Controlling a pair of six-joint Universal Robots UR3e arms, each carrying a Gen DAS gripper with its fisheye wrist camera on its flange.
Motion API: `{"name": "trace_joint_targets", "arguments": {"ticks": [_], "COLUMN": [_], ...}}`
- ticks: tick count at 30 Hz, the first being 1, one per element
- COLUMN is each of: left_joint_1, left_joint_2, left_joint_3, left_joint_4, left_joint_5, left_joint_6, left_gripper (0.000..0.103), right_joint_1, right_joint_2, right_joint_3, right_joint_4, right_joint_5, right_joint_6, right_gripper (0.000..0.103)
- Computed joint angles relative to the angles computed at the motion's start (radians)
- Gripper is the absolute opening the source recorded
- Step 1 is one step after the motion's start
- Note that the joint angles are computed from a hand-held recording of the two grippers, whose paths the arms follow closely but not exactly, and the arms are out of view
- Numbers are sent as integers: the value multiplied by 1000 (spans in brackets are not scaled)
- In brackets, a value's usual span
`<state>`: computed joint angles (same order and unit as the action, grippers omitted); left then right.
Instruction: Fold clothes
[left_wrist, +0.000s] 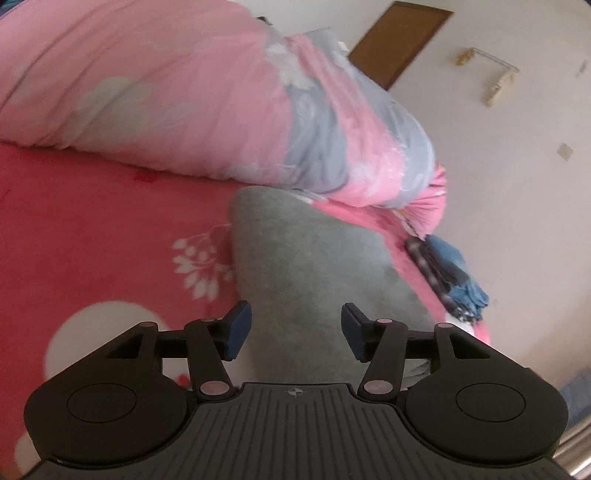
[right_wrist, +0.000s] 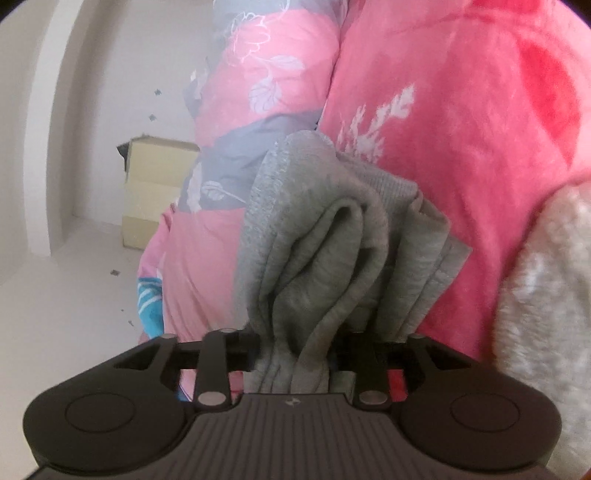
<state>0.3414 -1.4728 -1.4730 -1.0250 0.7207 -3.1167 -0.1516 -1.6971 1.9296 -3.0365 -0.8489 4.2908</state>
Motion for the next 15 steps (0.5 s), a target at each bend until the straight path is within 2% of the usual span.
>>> {"name": "trace_joint_targets", "arguments": {"ticks": [3, 4, 7, 8, 10, 12, 15], "left_joint_1": [-36, -47, -69, -74, -91, -116, -142], "left_joint_2": [-33, -43, -69, -75, -99, -120, -122], "left_joint_3": [8, 10, 5, 2, 18, 51, 49], "left_joint_4": [47, 60, 81, 79, 59, 19, 29], "left_joint_5": [17, 24, 26, 25, 34, 74, 126], "left_joint_6": [11, 15, 28, 35, 54, 75, 95], "left_gripper": [61, 62, 64, 64, 64, 64, 65], "right_joint_1": [-98, -141, -330, -376, -386, -378, -305], "right_joint_2": [-178, -242, -477, -509, -476, -430, -228], "right_joint_3": [48, 34, -63, -114, -185, -256, -319], "right_joint_4": [233, 362, 866, 973, 996, 991, 812], "right_joint_5": [87, 107, 163, 155, 93, 13, -5], "right_joint_6": [-133, -207, -529, -606, -658, -689, -662], "right_gripper": [48, 49, 50, 52, 62, 63, 63]}}
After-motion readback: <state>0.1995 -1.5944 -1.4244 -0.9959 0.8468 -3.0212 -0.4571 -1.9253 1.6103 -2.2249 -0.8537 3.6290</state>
